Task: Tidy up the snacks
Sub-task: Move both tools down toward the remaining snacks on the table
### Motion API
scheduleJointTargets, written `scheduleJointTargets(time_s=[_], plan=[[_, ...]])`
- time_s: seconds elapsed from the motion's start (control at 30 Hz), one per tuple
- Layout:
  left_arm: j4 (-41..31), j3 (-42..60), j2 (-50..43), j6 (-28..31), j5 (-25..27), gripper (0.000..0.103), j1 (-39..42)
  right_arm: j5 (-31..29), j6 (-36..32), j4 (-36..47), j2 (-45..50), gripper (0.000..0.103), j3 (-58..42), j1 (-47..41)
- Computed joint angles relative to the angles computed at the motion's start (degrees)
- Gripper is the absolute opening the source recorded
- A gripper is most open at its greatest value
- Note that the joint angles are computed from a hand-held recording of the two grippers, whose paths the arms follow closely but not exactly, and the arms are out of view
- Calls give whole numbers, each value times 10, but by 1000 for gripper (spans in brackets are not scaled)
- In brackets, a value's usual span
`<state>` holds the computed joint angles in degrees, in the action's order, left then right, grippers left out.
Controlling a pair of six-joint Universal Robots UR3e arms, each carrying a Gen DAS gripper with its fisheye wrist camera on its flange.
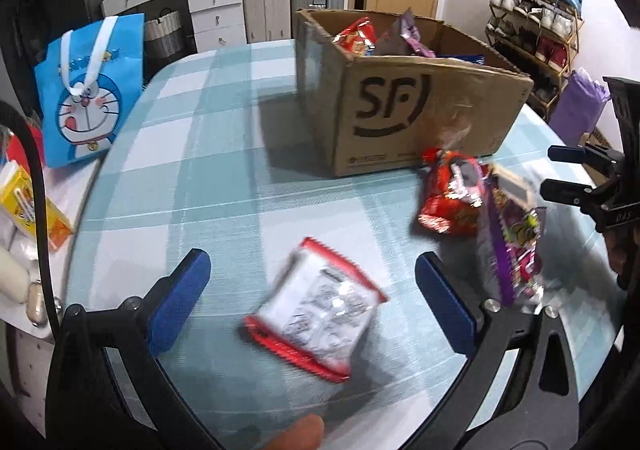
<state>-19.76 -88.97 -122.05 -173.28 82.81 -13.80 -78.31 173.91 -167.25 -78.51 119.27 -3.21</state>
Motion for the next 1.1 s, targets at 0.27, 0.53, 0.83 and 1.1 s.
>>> scheduleJointTargets(time_s=[0.27, 0.53, 0.83, 1.1], plan=[[-29, -14, 7, 34, -36, 102, 30, 20, -26, 29, 15, 103, -9, -2], [-40, -5, -9, 40, -31, 102, 30, -16, -25, 32, 53, 103, -37, 39], [-49, 2, -16, 45, -23, 102, 25, -84, 27, 17, 101, 103, -80, 86], [-53, 5, -21, 50, -19, 102, 22, -94, 38, -2, 113, 96, -85, 94]])
